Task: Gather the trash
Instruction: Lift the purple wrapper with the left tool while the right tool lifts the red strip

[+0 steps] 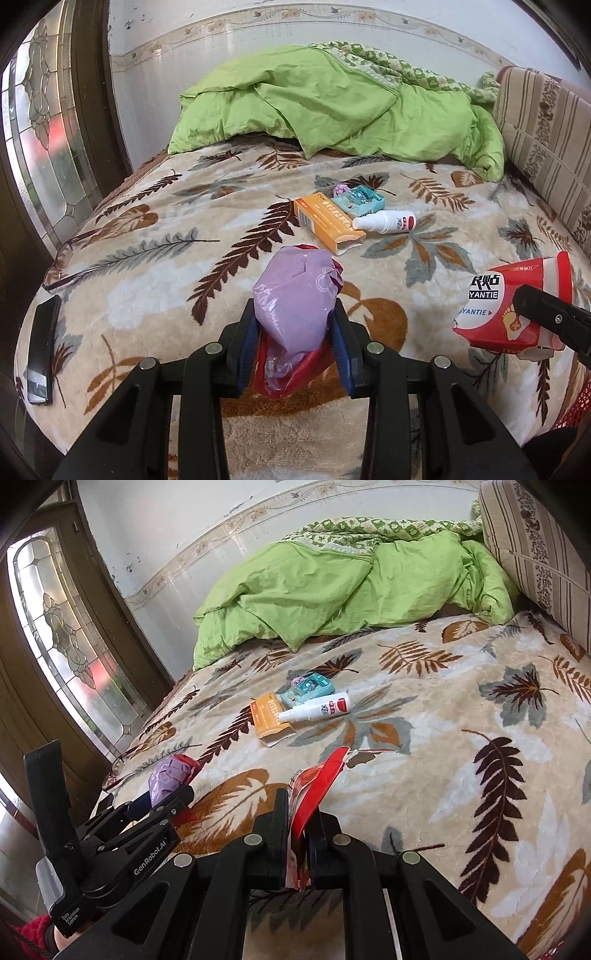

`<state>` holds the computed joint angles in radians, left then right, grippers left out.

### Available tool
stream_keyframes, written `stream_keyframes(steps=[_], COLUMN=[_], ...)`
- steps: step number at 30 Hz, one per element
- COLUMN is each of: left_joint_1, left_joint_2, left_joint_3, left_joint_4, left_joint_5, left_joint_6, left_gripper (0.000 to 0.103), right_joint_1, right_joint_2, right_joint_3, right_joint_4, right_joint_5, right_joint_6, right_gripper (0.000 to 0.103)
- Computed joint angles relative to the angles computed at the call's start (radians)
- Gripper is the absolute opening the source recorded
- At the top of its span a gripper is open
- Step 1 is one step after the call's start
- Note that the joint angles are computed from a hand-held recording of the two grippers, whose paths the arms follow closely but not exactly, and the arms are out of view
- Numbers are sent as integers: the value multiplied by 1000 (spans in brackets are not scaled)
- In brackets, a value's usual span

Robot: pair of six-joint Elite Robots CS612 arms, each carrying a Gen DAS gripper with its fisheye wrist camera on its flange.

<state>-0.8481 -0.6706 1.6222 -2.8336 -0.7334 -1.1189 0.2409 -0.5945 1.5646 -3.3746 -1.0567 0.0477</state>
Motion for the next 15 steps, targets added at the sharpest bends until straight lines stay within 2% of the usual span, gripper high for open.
stream_keyframes(steps=[15], left_joint_1=[1], left_joint_2=[-1], left_joint_3=[1], left_joint_4=[1], left_joint_5=[-6], left_joint_6=[3], left_gripper=[35], right_joint_1=[-1], right_joint_2=[-2], right_joint_3=[3], right_joint_4=[-1], right_joint_5=[-8], right_joint_6=[-4], right_gripper=[9])
